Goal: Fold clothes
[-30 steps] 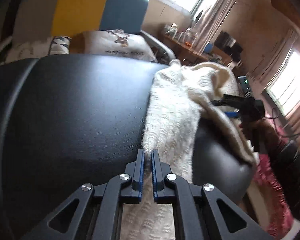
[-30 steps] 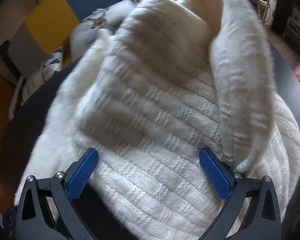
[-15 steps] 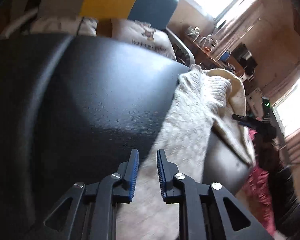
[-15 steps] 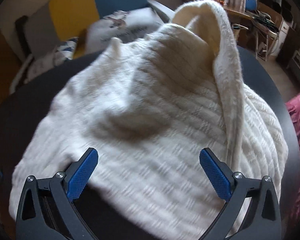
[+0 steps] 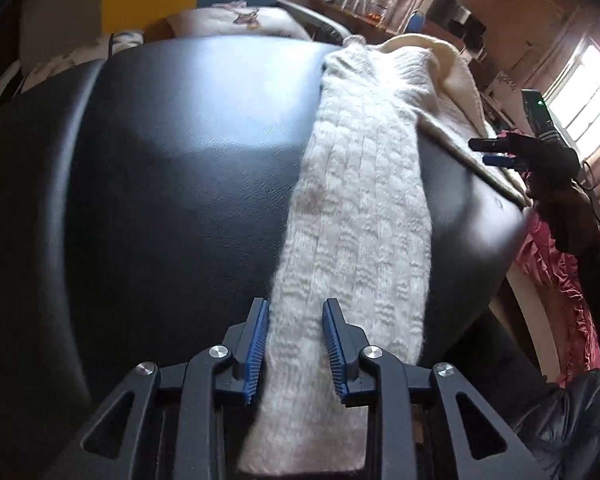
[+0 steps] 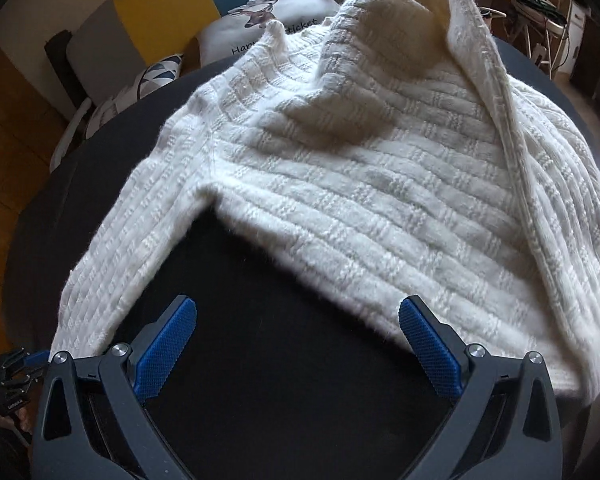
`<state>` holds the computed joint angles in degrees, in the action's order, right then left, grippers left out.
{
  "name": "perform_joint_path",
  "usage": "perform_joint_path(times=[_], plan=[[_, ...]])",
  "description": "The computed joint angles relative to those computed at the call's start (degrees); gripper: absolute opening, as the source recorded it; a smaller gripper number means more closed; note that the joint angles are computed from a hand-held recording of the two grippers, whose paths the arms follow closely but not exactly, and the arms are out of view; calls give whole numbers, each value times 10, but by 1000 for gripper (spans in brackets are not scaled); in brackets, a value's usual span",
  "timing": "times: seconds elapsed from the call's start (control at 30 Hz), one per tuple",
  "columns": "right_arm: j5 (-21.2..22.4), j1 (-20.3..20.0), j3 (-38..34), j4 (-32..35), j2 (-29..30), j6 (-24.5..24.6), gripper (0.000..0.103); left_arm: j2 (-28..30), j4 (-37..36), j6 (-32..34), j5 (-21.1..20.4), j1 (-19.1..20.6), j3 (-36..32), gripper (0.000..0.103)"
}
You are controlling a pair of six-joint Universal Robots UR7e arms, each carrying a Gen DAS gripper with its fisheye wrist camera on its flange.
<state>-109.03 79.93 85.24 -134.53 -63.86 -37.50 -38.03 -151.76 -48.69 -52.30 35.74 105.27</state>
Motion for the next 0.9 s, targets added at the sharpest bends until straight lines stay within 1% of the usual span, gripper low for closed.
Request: perform_joint_path(times=[0.03, 0.13, 0.17, 0.2, 0.23, 0.27, 0.33, 0.4, 0.47, 0.5, 0.57, 0.6, 0.73, 0.77, 0.83, 0.87, 0.9], plan=[[0, 1, 4, -2, -1, -1, 103, 2, -11, 2, -5, 2, 0, 31], [2, 3, 12, -4, -7, -8, 103, 9, -20, -7, 8, 0, -2, 30], [3, 4, 15, -4, -9, -12, 103, 12, -13, -13, 19, -2, -6, 17], [3, 5, 17, -5, -10, -16, 103, 16, 4, -22, 35, -6, -11, 9], [0, 8, 17, -8, -7, -21, 103, 19, 5, -30, 45, -10, -12, 7], [-3, 11, 16, -12, -5, -27, 103, 20, -12, -38, 49, -13, -8, 5], [-9, 18, 14, -18, 0, -39, 103, 21, -45, -58, 59, -16, -1, 4], [-6, 24, 3, -19, 9, -46, 103, 16, -74, -88, 74, -24, 15, 4], [17, 31, -20, -15, 21, -49, 103, 9, -99, -117, 110, -39, 32, 4], [16, 37, -34, -20, 33, -52, 103, 5, -104, -131, 130, -48, 42, 4], [13, 47, -62, -31, 57, -58, 103, -4, -79, -161, 179, -65, 50, 4], [-2, 53, -75, -43, 73, -61, 103, -8, -63, -172, 191, -67, 50, 4], [-77, 63, -146, -21, 145, -53, 103, -26, 21, -230, 222, -70, 47, 4], [-90, 63, -154, -18, 156, -52, 103, -28, 38, -244, 222, -65, 44, 4], [-115, 61, -170, -4, 178, -36, 103, -28, 58, -265, 204, -48, 34, 4], [-123, 60, -171, -9, 185, -29, 103, -28, 72, -274, 193, -42, 31, 4], [-122, 60, -163, -29, 185, -33, 103, -28, 84, -282, 182, -36, 27, 4]])
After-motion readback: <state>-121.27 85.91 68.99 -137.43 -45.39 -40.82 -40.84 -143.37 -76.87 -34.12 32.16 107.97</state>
